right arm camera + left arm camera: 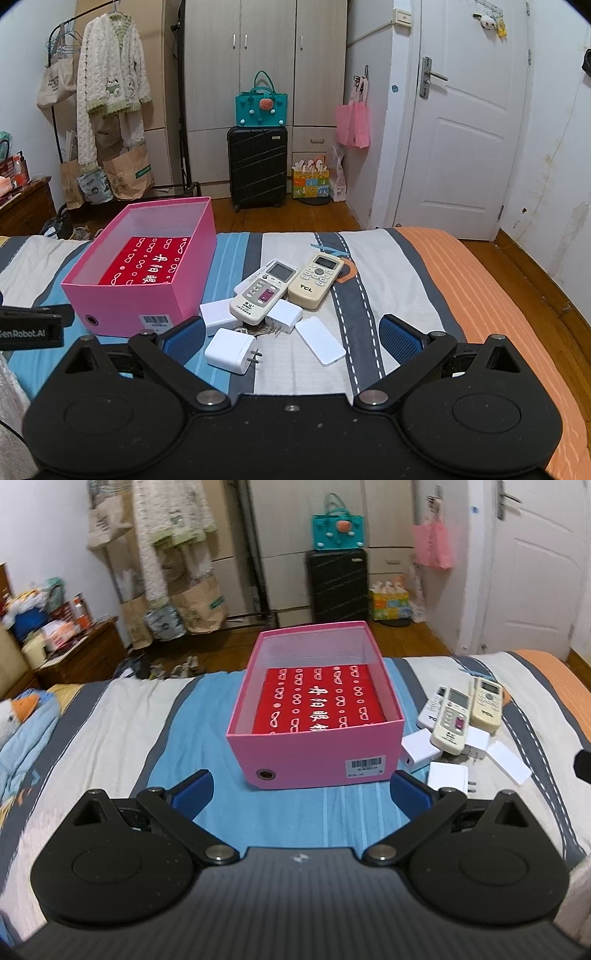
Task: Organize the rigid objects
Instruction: 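Grasp the white-and-pink remote with the right gripper while the left gripper clamps the box wall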
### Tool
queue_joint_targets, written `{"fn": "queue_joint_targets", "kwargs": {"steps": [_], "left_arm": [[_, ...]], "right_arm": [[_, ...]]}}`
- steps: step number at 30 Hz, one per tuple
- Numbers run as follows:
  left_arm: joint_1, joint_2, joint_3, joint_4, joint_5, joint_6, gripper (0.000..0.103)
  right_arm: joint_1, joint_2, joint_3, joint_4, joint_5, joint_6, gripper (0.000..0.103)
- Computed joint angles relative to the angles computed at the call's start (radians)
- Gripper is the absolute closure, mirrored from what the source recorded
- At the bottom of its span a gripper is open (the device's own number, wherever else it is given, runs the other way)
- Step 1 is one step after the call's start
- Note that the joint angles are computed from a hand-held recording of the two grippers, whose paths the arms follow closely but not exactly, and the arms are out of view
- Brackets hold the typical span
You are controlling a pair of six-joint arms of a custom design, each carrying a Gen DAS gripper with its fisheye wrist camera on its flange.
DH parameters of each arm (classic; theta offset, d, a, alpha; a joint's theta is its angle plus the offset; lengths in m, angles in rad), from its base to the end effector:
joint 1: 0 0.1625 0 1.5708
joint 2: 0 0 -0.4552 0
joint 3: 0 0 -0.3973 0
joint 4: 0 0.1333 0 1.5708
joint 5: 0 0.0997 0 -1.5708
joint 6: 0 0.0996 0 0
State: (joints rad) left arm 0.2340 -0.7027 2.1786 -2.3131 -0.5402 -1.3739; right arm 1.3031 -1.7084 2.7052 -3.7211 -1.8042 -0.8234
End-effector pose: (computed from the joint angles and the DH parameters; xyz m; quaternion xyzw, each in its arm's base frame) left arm -0.3625 -0.3112 -0.0436 0.1616 0.8154 -0.3827 0.4032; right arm 0.0317 -0.3014 0.3316 0.1673 -0.8180 0.4123 0.3645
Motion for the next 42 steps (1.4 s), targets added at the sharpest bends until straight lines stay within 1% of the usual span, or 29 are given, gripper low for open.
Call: {"fn": "queue_joint_targets", "kwargs": {"steps": [4,7,9,10,11,12,13,14,15,16,17,18,20,21,22,23,24,26,28,30,32,34,35,37,38,39,40,41,42], "left_arm": [[0.023,-0.035,0.014,-0.059,0.006,0.112,0.0],[0.054,-0.067,0.026,-0.147,-0.002,0.249,0.0],[0.083,-0.094,0.023,-0.191,-0.008,0.342,0.0],[0.099,-0.107,0.019,-0.214,-0.008,0.392,0.0],[0.118,-0.118,0.012,-0.235,-0.006,0.44,0.0],[0.136,-0.128,0.003,-0.243,-0.001,0.474,0.0],[0.154,-0.135,-0.002,-0.281,0.006,0.522,0.0],[0.174,-0.134,-0.004,-0.361,0.007,0.602,0.0],[0.2,-0.136,-0.011,-0.429,-0.011,0.669,0.0],[0.233,-0.141,-0.03,-0.455,-0.036,0.705,0.0],[0.263,-0.145,-0.056,-0.443,-0.048,0.703,0.0],[0.291,-0.137,-0.084,-0.445,-0.047,0.726,0.0],[0.347,-0.111,-0.146,-0.448,-0.057,0.818,0.0],[0.378,-0.095,-0.185,-0.43,-0.072,0.855,0.0],[0.403,-0.076,-0.222,-0.406,-0.072,0.873,0.002],[0.426,-0.057,-0.253,-0.398,-0.072,0.89,0.002],[0.451,-0.041,-0.28,-0.394,-0.08,0.91,0.003],[0.496,-0.023,-0.311,-0.407,-0.111,0.905,0.003],[0.524,-0.006,-0.322,-0.419,-0.1,0.892,0.005],[0.542,0.007,-0.323,-0.409,-0.073,0.896,0.005],[0.566,0.024,-0.322,-0.429,-0.065,0.911,0.006],[0.603,0.03,-0.33,-0.421,-0.105,0.879,0.012],[0.625,0.03,-0.34,-0.397,-0.128,0.832,0.014],[0.662,0.032,-0.363,-0.343,-0.153,0.765,0.028],[0.675,0.035,-0.375,-0.33,-0.161,0.766,0.031],[0.687,0.038,-0.379,-0.334,-0.163,0.776,0.036],[0.696,0.04,-0.381,-0.335,-0.163,0.777,0.041],[0.704,0.043,-0.385,-0.334,-0.163,0.774,0.046],[0.713,0.047,-0.389,-0.337,-0.166,0.777,0.057]], "right_arm": [[0.002,0.006,-0.019,0.028,-0.01,0.008,0.001],[0.01,0.019,-0.039,0.048,-0.026,0.018,0.001],[0.008,0.01,-0.059,0.098,-0.006,0.01,0.001],[0.004,0.005,-0.069,0.126,0.017,0.002,0.001],[-0.01,-0.005,-0.078,0.158,0.063,-0.011,0.001],[-0.031,-0.014,-0.085,0.184,0.123,-0.026,0.001],[-0.06,-0.022,-0.094,0.21,0.205,-0.05,0.001],[-0.085,-0.021,-0.102,0.225,0.273,-0.068,0.001],[-0.107,-0.013,-0.114,0.238,0.335,-0.084,0.001],[-0.116,0.006,-0.131,0.246,0.374,-0.092,0.001],[-0.109,0.04,-0.158,0.248,0.38,-0.086,0.001],[-0.092,0.074,-0.187,0.249,0.358,-0.065,0.001],[-0.066,0.125,-0.257,0.325,0.319,-0.03,0.002],[-0.048,0.153,-0.296,0.368,0.281,-0.009,0.002],[-0.027,0.184,-0.331,0.396,0.234,0.009,0.003],[-0.009,0.214,-0.362,0.416,0.191,0.019,0.004],[0.003,0.239,-0.386,0.438,0.164,0.018,0.006],[0.024,0.292,-0.44,0.482,0.106,0.021,0.007],[0.042,0.351,-0.489,0.504,0.037,0.037,0.008],[0.049,0.404,-0.532,0.518,-0.023,0.077,0.008],[0.028,0.442,-0.559,0.525,-0.033,0.152,0.008],[0.002,0.461,-0.575,0.54,-0.039,0.24,0.009],[-0.006,0.473,-0.579,0.532,-0.06,0.259,0.01],[-0.018,0.5,-0.575,0.47,-0.098,0.238,0.01],[-0.022,0.51,-0.581,0.468,-0.117,0.245,0.011],[-0.025,0.513,-0.59,0.491,-0.129,0.268,0.013],[-0.031,0.509,-0.595,0.513,-0.113,0.29,0.013],[-0.04,0.503,-0.596,0.526,-0.081,0.309,0.013],[-0.045,0.498,-0.597,0.539,-0.049,0.328,0.014]]}}
